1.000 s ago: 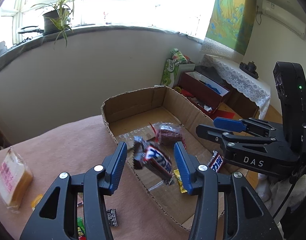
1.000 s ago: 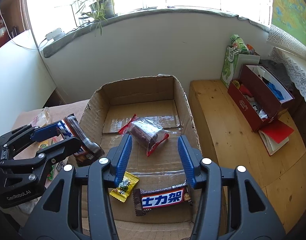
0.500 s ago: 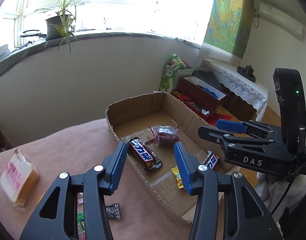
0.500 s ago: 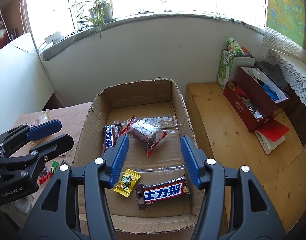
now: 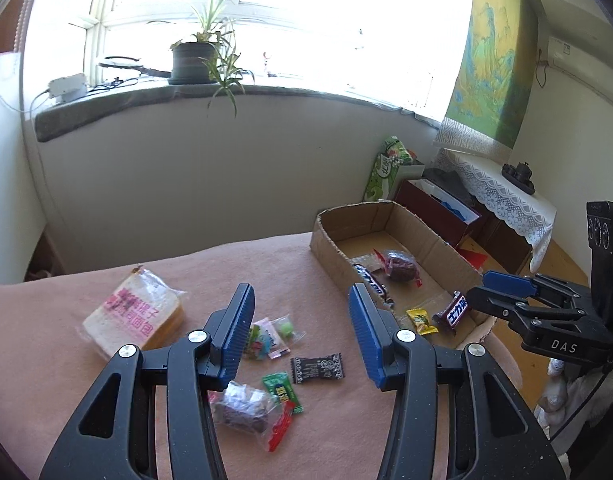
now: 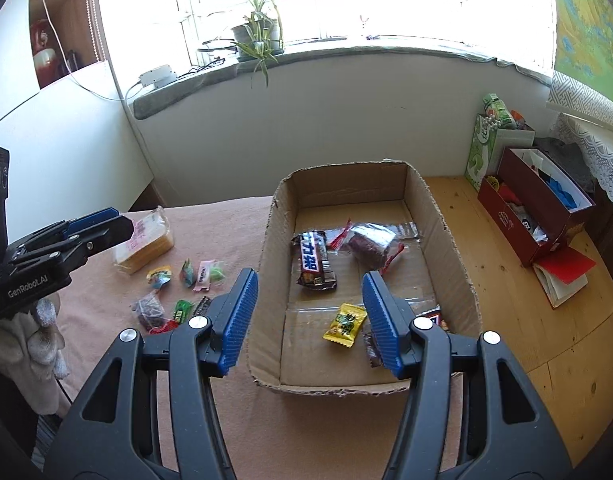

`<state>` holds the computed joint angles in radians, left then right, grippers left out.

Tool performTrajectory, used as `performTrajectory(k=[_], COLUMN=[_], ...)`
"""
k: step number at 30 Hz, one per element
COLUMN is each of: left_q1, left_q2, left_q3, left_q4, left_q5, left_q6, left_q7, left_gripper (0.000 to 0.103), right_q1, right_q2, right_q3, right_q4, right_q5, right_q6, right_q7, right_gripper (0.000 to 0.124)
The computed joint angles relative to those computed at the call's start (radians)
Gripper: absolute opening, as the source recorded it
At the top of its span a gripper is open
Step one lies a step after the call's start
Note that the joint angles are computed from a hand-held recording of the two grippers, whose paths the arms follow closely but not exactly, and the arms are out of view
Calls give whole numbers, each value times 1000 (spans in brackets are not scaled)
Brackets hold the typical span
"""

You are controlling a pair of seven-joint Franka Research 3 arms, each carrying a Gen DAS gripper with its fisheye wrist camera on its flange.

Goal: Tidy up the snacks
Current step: 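Withdraw both open grippers from the box back over the table, then lower the right gripper onto the black-wrapped candy and close it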

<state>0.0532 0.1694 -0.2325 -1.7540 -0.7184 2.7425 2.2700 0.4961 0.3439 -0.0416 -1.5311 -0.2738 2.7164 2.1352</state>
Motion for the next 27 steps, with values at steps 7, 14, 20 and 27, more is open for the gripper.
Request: performTrajectory(k=[7, 14, 20, 27], left_q1=[57, 89, 79, 69], left_q2=[20, 31, 30, 34], left_q3=[37, 35, 42, 37], left_q4=[0, -19, -47, -62], left_q5=[-27, -17, 15, 42], left_q6=[-69, -154, -185, -189], left_q7=[22, 62, 65, 88], left_gripper=[48, 48, 57, 57], right_q1=[44, 98, 110, 129], right_q2=[58, 208, 289, 369], right_q3=[54, 51, 37, -8], right_q4=[60, 241, 333, 441], right_q5=[48, 114, 167, 160], right_q6=[-27, -125, -170, -229], right_q7=[-64, -100, -68, 26], right_gripper=[57, 57, 57, 57])
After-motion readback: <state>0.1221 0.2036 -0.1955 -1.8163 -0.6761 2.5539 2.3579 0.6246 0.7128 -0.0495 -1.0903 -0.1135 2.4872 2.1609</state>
